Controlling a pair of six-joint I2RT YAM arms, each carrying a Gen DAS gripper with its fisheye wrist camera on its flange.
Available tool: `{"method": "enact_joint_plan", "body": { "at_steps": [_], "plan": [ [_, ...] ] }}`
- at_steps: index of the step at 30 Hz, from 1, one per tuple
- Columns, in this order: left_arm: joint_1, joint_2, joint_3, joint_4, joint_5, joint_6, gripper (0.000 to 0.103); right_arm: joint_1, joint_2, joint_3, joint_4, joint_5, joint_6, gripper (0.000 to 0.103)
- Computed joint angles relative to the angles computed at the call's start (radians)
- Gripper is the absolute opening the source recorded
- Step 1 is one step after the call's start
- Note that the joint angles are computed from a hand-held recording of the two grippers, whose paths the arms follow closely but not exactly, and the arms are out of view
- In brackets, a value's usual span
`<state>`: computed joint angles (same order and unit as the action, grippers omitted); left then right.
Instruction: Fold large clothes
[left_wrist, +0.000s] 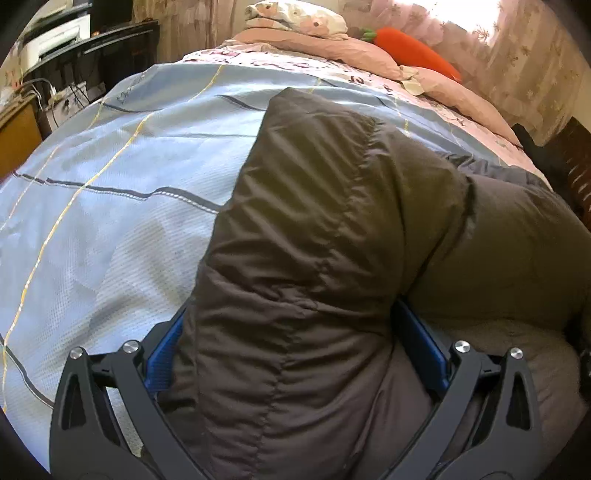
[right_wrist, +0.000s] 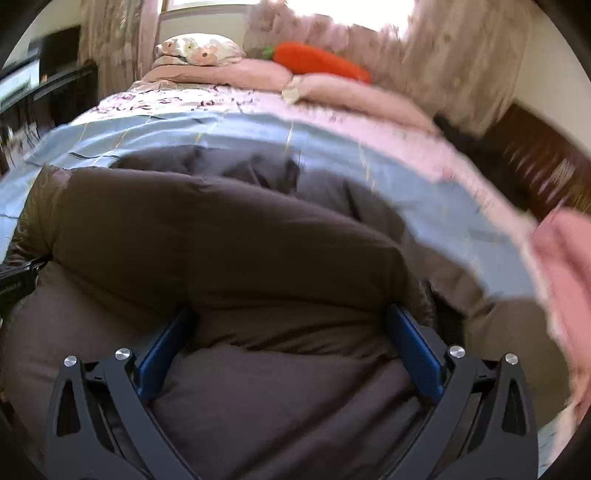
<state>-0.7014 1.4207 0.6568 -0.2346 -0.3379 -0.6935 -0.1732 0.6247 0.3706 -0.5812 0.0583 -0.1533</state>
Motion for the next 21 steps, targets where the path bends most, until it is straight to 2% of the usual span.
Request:
{"method": "enact_joint_plan", "body": {
  "at_steps": [2,4,5,7,9,11,12,13,15,17,19,21],
  "plan": [
    [-0.016,0.023,0.016,-0.009,-0.029,-0.019,0.101,0.070,0.069,0.034,-0.003,0.069,0.043,0.102],
    [-0.014,0.031,0.024,-0.018,-0.029,-0.021,0.101,0.145,0.140,0.136,-0.120,0.141,0.144,0.102],
    [-0.016,0.033,0.026,-0.022,-0.031,-0.022,0.101,0.182,0.164,0.214,-0.217,0.165,0.229,0.102],
    [-0.017,0.034,0.025,-0.021,-0.035,-0.022,0.101,0.189,0.093,0.272,-0.299,0.097,0.306,0.102],
    [-0.016,0.032,0.021,-0.016,-0.034,-0.019,0.101,0.267,0.047,0.260,-0.312,0.135,0.378,0.102],
    [-0.016,0.032,0.021,-0.018,-0.036,-0.020,0.101,0.375,0.131,0.199,-0.300,0.221,0.416,0.102],
    [-0.018,0.033,0.022,-0.020,-0.039,-0.020,0.101,0.395,0.163,0.176,-0.290,0.230,0.412,0.102],
    [-0.019,0.034,0.023,-0.023,-0.043,-0.020,0.101,0.387,0.145,0.192,-0.302,0.224,0.416,0.102],
    [-0.020,0.038,0.028,-0.030,-0.049,-0.025,0.101,0.301,0.056,0.244,-0.333,0.111,0.419,0.102],
    [-0.016,0.031,0.016,-0.013,-0.044,-0.019,0.101,0.229,0.040,0.274,-0.356,-0.001,0.435,0.102],
    [-0.018,0.032,0.014,-0.006,-0.045,-0.019,0.101,0.246,0.101,0.226,-0.332,0.019,0.436,0.102],
    [-0.024,0.035,0.020,-0.016,-0.054,-0.020,0.101,0.246,0.120,0.180,-0.305,0.033,0.371,0.102]
  ]
}}
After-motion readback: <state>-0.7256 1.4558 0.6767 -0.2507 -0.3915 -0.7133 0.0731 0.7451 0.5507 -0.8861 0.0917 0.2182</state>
